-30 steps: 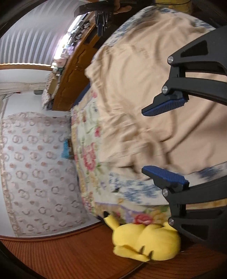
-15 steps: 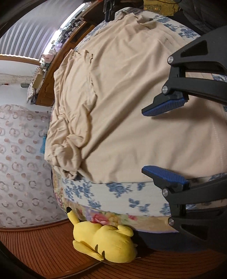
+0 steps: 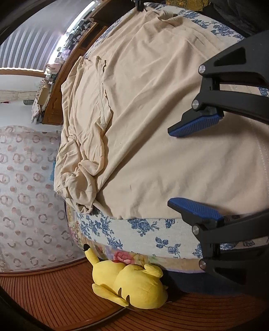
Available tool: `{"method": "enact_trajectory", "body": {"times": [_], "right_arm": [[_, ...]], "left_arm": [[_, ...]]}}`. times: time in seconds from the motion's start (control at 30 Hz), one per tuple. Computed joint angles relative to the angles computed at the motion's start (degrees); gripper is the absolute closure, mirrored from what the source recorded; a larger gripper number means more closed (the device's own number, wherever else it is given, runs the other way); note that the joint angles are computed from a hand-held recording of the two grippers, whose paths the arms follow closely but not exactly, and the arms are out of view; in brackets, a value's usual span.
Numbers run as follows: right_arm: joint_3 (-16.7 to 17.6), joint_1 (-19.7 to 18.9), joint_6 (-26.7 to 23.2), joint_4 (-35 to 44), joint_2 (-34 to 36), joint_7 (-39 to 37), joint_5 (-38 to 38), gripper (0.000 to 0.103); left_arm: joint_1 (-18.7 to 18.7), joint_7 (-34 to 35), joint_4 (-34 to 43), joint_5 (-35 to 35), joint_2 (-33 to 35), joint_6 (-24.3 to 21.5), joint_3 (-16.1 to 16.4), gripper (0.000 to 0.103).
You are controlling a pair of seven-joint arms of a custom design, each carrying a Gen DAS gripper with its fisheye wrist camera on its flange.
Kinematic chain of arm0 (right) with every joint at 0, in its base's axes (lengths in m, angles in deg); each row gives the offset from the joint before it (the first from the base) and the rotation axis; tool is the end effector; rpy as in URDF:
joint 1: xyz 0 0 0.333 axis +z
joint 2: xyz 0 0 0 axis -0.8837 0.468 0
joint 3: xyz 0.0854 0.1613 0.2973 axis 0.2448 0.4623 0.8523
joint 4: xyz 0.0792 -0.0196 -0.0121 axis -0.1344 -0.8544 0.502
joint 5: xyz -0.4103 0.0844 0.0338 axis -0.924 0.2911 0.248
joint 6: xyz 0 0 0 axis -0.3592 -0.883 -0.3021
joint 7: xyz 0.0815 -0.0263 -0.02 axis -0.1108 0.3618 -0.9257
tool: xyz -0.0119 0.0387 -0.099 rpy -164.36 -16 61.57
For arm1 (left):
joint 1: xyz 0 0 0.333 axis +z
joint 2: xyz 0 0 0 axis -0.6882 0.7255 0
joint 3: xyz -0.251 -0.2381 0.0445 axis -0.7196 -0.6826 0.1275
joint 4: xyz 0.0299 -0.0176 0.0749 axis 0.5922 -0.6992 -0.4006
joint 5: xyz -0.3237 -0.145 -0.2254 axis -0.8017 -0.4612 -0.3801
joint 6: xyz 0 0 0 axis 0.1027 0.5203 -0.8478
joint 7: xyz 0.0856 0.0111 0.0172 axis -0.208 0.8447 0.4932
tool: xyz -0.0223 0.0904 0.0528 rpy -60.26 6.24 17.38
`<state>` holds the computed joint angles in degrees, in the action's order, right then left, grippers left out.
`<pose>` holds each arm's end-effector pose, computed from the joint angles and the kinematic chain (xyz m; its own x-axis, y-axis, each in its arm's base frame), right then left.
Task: Fold small clothes
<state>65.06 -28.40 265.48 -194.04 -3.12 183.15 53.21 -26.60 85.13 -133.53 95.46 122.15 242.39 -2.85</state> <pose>0.6357 0.3039 0.3139 0.2714 -0.9597 -0.0727 -0.7741 -0.1728 -0.6090 0.7447 -0.0786 0.2948 -0.3664 -0.9302 0.0228 -0.6982 0.2587 -0.6676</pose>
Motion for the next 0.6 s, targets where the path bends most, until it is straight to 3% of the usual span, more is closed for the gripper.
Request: {"method": "enact_trajectory", "body": {"times": [0.13, 0.23, 0.47, 0.6], "right_arm": [[-7.30, 6.14, 0.93, -5.87, -4.13, 3.95, -2.40, 0.102], [-10.28, 8.42, 1.27, -8.77, -5.54, 7.04, -3.92, 0.102], [-9.43, 6.53, 2.22, -9.73, -6.13, 9.13, -5.04, 0.102], [-12.73, 8.85, 2.35, -9.25, -6.41, 10.52, -6.29, 0.099]], "left_arm": [[0.05, -0.04, 0.07, -0.02, 0.07, -0.04, -0.07, 0.041], [-0.51, -0.50, 0.06, 0.12, -0.01, 0.18, 0.50, 0.041], [-0.87, -1.14, -0.16, 0.53, -0.18, 0.60, 0.98, 0.040], [-0.90, -1.36, -0.13, 0.90, -0.27, 0.28, 1.07, 0.040]]}}
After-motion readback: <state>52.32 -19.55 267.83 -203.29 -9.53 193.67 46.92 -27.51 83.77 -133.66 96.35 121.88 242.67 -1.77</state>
